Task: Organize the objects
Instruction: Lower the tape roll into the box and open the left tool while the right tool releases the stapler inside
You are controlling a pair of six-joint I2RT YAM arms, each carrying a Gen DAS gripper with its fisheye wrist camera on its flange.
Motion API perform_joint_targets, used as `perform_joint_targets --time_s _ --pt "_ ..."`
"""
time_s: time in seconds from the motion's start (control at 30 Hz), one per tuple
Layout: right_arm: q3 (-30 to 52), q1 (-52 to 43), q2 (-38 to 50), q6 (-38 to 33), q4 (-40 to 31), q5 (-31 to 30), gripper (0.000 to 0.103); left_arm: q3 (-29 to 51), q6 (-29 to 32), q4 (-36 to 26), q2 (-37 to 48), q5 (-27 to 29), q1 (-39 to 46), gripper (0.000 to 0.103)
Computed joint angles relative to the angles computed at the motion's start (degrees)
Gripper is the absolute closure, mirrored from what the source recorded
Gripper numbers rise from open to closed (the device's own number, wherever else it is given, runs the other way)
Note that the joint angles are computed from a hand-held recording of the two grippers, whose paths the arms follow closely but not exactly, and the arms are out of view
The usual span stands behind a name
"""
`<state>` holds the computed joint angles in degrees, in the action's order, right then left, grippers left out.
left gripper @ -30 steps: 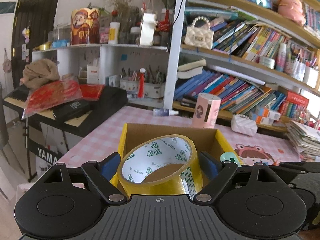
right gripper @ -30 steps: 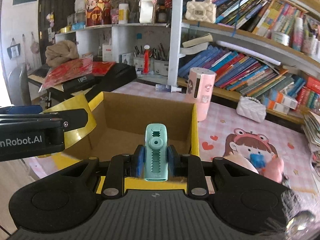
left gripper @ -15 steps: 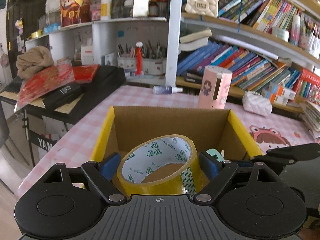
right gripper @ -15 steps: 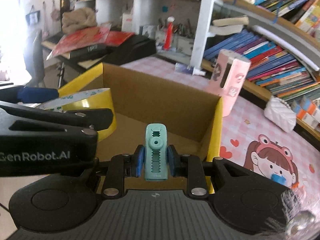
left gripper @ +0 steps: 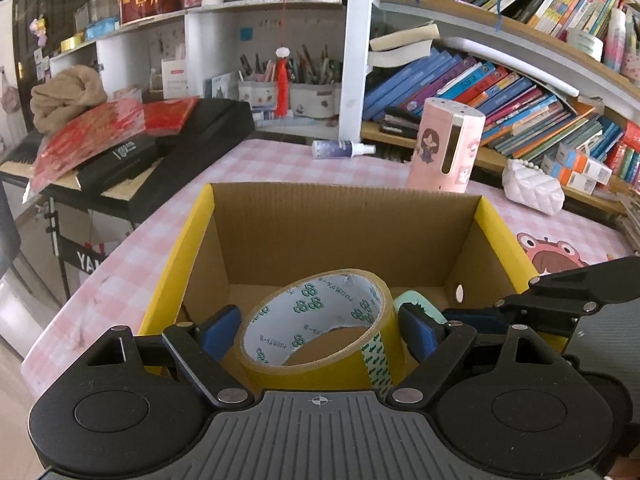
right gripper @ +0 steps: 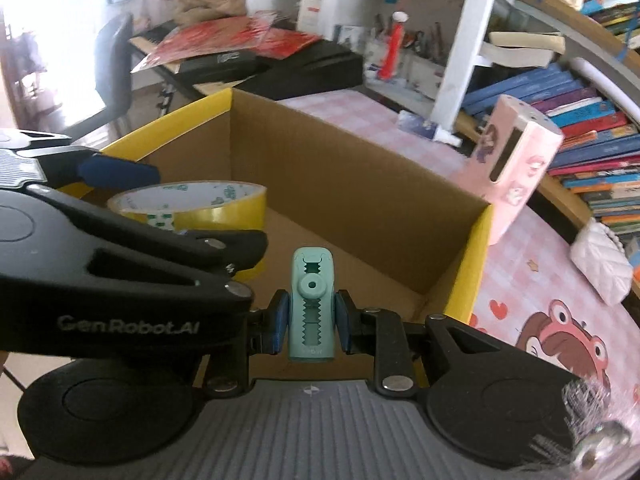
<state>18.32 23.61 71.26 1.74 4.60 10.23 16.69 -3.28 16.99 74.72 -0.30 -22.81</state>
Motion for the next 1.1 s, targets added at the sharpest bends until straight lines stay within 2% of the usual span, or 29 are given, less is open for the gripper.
perform_joint_targets --time_s 0.3,0.43,0.87,0.97,1.03,1.1 --pt "1.1 -3.4 2.2 -8.4 0.7 -2.6 0.079 1.5 -1.4 0.0 2.8 -1.7 -1.0 0.016" --pt "3.1 -3.8 4.0 -11.2 -2.3 -4.3 0.079 1.4 -0.9 0.1 3.1 -3.4 -2.1 0.016" --pt "3.9 -2.9 4.8 -12.4 -3.6 -2.9 0.079 0.8 -2.4 -0.3 2.1 -4.3 -2.1 0.015" --pt "3.3 -2.4 4.1 -12.2 -2.7 -2.0 0.07 -0.4 -2.6 0.5 0.3 -5.3 -2.6 0.013" --pt "2.8 -2.3 3.5 -12.5 -2.0 -2.0 0.068 -1.5 -2.6 1.1 -1.5 -6.6 -3.5 0.008" --pt "1.9 -2.3 2.5 -12.3 -1.2 -1.9 0.063 -2.4 -2.4 0.8 -4.1 -6.7 -3.9 0.008"
